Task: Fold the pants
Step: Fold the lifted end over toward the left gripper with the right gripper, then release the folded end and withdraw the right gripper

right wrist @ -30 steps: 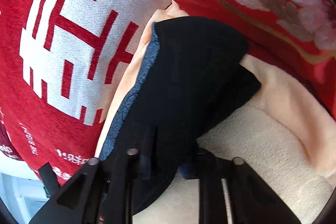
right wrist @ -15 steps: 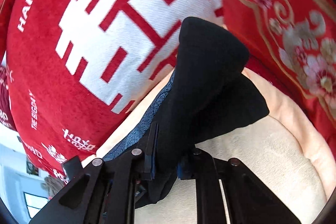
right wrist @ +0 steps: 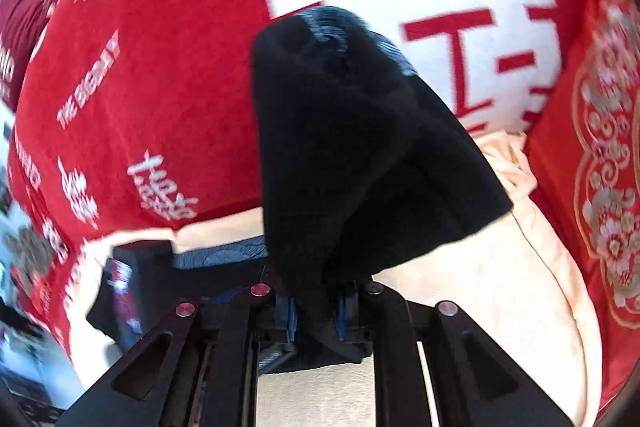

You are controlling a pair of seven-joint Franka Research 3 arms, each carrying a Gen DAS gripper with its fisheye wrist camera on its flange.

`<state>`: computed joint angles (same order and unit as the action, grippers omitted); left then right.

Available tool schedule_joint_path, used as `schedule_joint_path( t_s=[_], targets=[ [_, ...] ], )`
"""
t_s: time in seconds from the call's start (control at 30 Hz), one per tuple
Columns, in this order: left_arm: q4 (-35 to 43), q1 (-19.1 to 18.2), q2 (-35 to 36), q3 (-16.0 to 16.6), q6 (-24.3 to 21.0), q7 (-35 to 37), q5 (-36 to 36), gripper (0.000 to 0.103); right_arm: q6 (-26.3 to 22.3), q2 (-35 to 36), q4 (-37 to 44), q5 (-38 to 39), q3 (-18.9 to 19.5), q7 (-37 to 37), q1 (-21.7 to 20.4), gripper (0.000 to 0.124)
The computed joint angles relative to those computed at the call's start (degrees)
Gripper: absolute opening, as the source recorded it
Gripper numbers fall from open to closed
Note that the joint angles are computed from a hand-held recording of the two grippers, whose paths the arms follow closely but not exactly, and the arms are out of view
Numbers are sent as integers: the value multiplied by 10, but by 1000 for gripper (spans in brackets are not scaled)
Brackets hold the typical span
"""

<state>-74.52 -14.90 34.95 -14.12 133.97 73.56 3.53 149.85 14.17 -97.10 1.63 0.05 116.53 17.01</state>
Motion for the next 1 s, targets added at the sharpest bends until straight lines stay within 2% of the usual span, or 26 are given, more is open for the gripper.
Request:
schedule_joint_path(
  t_s=[0.1, 0.27, 0.4, 0.47, 0.53, 0.57, 0.6, 0.67, 0.8, 0.9, 1.0],
  targets=[
    [-104, 39, -74, 10, 41, 24, 1, 92, -53, 46, 69, -56, 1, 11, 35, 15],
    [-186, 87, -125, 43, 33, 40, 25, 92, -160, 144, 196, -133, -3, 5, 108, 26],
    [-238, 120, -153, 65, 29, 27, 38, 92, -305, 248, 318, -218, -30, -22, 185, 33],
    [-263, 130, -169, 66, 30, 21, 38, 92, -326, 256, 320, -276, -50, -39, 226, 46],
    [-273, 143, -175, 65, 32, 31, 29, 92, -294, 218, 266, -289, -36, -49, 232, 57],
    [-276, 149, -178, 62, 29, 41, 21, 92, -279, 197, 239, -280, -26, -58, 227, 58],
    [-276, 155, -180, 59, 27, 52, 9, 92, -264, 174, 211, -250, -8, -71, 211, 58],
    [-279, 171, -185, 48, 30, 90, -33, 92, -229, 143, 179, -138, 28, -78, 161, 58],
    [-258, 173, -176, 32, 24, 136, -84, 92, -102, 104, 95, 153, 77, -25, 54, 58],
    [-237, 161, -157, 31, 7, 141, -87, 92, -13, 100, 40, 371, 124, -54, -12, 53],
    [-224, 149, -148, 25, -16, 127, -96, 92, -8, 108, 35, 467, 139, -83, -29, 51]
  ],
)
